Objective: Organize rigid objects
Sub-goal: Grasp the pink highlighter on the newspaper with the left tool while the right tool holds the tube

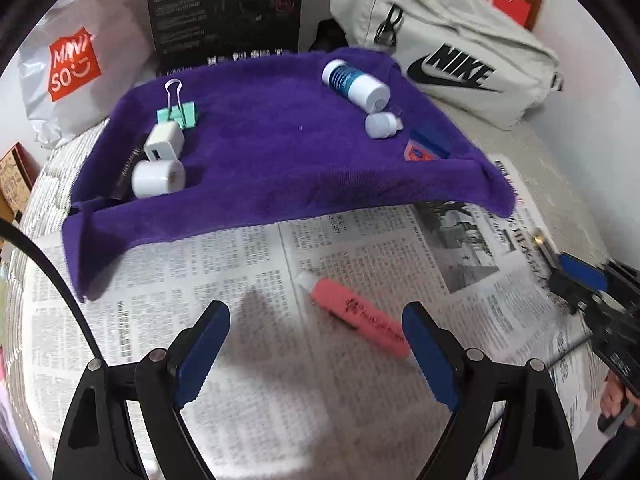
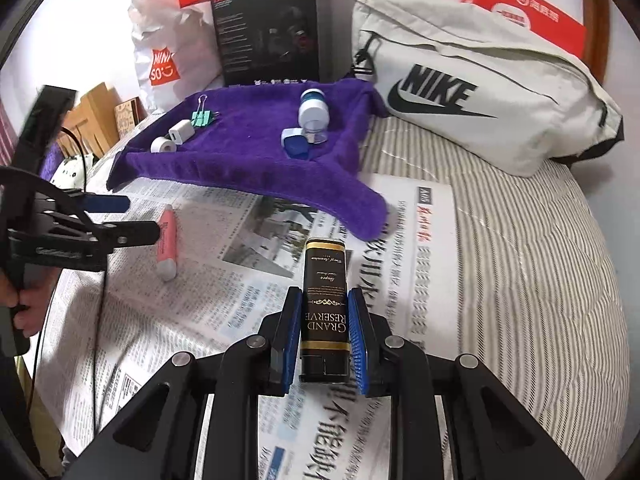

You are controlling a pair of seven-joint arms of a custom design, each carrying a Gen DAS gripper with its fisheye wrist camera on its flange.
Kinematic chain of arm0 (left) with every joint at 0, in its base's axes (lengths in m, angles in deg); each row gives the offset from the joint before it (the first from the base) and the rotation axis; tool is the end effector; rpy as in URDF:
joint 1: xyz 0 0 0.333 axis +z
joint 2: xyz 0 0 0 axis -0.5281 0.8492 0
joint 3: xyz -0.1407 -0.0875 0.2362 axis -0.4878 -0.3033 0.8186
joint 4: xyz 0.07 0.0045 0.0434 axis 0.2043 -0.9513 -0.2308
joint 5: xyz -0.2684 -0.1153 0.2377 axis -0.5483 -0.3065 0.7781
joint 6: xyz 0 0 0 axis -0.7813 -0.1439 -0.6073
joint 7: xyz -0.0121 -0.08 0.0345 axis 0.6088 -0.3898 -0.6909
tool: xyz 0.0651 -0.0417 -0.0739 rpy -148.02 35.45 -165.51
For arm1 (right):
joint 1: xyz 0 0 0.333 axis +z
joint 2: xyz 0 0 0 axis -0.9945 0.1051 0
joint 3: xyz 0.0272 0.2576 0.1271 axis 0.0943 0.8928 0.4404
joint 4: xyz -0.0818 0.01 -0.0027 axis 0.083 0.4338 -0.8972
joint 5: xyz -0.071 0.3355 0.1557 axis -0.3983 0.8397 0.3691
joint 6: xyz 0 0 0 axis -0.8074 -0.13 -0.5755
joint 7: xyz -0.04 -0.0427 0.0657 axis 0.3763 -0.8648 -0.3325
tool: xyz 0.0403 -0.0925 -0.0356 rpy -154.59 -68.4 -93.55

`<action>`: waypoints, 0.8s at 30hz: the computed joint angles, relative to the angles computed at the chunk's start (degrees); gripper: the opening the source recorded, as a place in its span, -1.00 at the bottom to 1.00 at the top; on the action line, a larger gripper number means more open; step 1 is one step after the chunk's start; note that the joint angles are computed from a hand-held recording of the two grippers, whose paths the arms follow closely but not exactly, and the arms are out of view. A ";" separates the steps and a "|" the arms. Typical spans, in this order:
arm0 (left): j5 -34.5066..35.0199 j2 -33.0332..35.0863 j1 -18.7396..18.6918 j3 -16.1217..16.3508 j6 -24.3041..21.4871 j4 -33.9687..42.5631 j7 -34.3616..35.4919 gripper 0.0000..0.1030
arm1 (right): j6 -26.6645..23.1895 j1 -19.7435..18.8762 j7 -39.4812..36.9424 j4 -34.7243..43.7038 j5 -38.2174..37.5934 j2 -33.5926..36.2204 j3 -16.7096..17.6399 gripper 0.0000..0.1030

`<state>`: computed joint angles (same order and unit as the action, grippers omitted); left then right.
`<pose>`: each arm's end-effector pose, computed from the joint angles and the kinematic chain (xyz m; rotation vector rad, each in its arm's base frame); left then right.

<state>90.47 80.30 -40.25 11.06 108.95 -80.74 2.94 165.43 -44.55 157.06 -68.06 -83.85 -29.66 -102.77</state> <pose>0.7114 -0.2288 0.3115 -1.6280 2.3030 -0.6521 0.6107 0.3305 0.3188 -1.8812 1.6852 -0.5490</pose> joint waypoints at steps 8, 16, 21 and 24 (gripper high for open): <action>5.57 2.03 -3.36 3.35 0.15 1.92 -3.72 0.75 | 3.76 2.25 2.84 -4.45 0.00 -1.78 -2.90 -0.55; 5.97 -2.57 0.42 2.58 4.56 -6.42 -4.06 0.66 | 5.36 2.51 1.48 -4.68 2.84 -0.89 -2.80 -0.55; 5.35 -3.66 1.88 -0.02 7.37 -9.03 0.56 -0.05 | 4.90 2.28 -0.76 -3.65 4.64 -0.23 -2.04 -0.55; 4.78 -4.16 1.55 -0.57 6.38 -9.14 2.53 -0.56 | 4.91 2.36 -1.40 -3.41 5.50 -0.04 -1.93 -0.55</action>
<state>95.25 76.14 -38.70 10.50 115.33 -89.87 5.48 170.34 -42.19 155.65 -71.47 -78.35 -29.70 -104.69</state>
